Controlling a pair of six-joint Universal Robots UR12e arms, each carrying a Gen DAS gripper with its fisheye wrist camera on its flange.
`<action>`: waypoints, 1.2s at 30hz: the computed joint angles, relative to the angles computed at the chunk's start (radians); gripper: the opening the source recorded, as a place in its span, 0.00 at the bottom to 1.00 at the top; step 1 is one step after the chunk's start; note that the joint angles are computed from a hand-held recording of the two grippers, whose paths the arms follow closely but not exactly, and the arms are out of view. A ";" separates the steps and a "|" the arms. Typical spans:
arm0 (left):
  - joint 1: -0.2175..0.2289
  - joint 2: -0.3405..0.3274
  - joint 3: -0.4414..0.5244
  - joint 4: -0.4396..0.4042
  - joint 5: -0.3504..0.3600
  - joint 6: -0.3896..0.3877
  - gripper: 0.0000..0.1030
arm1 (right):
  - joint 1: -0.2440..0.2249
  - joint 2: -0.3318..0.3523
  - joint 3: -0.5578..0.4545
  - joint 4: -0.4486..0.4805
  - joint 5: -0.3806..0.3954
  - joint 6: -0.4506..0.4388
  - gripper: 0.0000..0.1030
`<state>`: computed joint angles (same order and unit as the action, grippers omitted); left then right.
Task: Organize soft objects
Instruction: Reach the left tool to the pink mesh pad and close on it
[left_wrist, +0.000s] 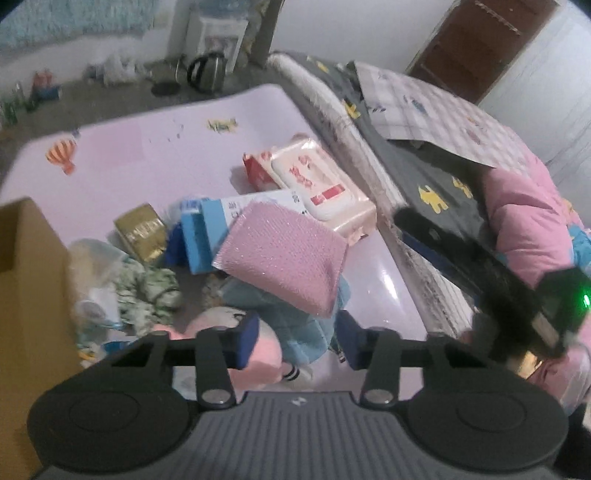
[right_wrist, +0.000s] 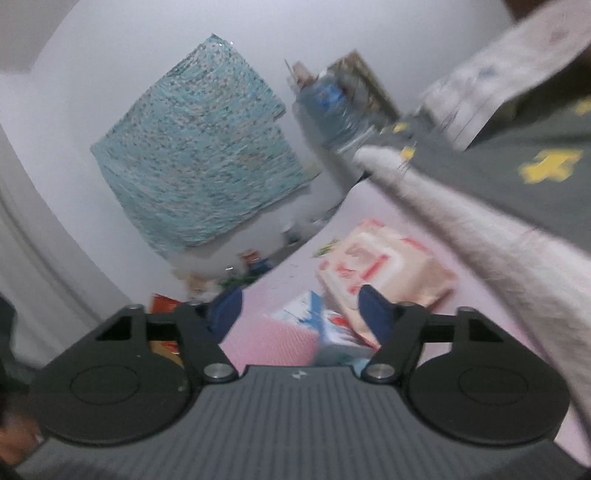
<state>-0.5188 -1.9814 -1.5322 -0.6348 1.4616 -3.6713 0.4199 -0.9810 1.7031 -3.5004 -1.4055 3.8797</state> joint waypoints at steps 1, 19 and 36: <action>0.006 -0.009 0.008 -0.009 -0.015 -0.014 0.40 | -0.008 0.021 -0.028 0.013 0.037 0.027 0.48; 0.049 -0.086 0.065 0.016 -0.126 -0.204 0.63 | -0.008 0.066 0.008 -0.016 0.240 0.132 0.21; 0.028 -0.107 0.109 -0.037 -0.041 -0.215 0.82 | -0.016 0.127 -0.063 -0.076 0.182 0.180 0.31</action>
